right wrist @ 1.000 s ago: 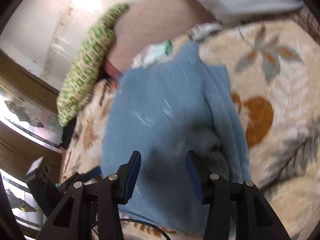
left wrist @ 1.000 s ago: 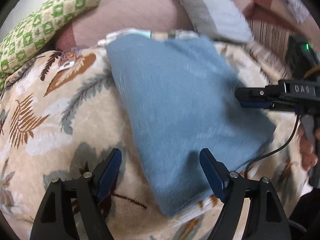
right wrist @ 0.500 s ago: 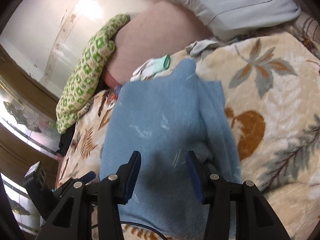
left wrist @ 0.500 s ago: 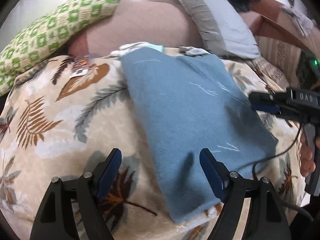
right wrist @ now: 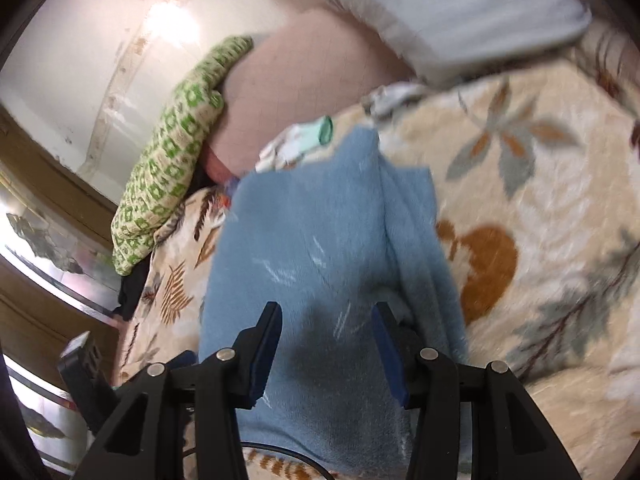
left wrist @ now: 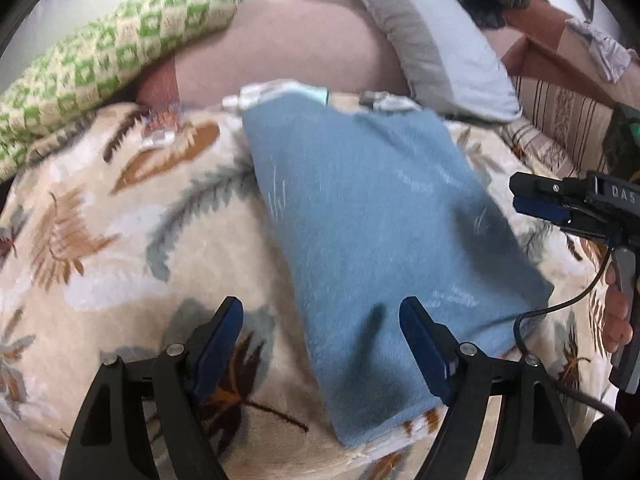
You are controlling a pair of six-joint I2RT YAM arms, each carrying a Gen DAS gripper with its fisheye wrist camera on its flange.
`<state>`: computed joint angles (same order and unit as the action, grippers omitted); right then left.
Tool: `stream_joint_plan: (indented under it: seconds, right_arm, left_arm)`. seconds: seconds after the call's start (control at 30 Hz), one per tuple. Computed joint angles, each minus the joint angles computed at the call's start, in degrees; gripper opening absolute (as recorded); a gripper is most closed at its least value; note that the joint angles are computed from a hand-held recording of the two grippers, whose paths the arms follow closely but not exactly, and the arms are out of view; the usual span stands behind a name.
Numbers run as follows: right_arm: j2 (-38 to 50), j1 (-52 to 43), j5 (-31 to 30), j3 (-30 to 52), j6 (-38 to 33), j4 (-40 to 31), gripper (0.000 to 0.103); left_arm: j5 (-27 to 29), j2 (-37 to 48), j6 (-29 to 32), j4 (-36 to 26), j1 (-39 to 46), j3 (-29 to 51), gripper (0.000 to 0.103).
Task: Fold small clothes
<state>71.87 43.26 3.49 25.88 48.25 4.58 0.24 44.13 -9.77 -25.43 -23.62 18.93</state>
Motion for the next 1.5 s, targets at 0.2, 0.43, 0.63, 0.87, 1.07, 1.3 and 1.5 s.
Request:
stream_joint_plan:
  seconds: [0.2, 0.43, 0.63, 0.87, 1.07, 1.3, 1.5]
  right_arm:
    - [-3.8, 6.4, 14.7, 4.4, -2.4, -11.0, 0.069]
    - [-7.1, -5.7, -1.5, -2.6, -1.3, -5.3, 0.069]
    - [-7.9, -6.7, -2.5, -4.3, -1.6, -5.4, 0.069]
    - [-9.7, -6.3, -2.3, -4.5, -2.7, -5.2, 0.069]
    - [-8.7, -7.0, -3.5, -5.8, -3.8, -3.2, 0.069]
    - [-1.2, -14.1, -12.2, -9.7, -5.4, 8.6, 0.070]
    - [8.0, -20.1, -20.2, -8.4, -4.8, 14.2, 0.074]
  left_arm:
    - [1.1, -0.4, 0.0, 0.6, 2.8, 0.8, 0.081]
    - [6.1, -1.8, -1.4, 1.1, 6.6, 0.2, 0.081]
    - [-0.2, -2.5, -1.7, 1.2, 2.5, 0.0, 0.081]
    - [-2.5, -2.4, -1.1, 1.4, 1.7, -0.2, 0.081]
    - [-3.4, -1.5, -0.7, 2.0, 1.5, -0.3, 0.082]
    - [0.4, 3.2, -0.5, 5.1, 3.5, -0.3, 0.081]
    - [11.5, 15.6, -2.5, 11.7, 8.6, 3.4, 0.082]
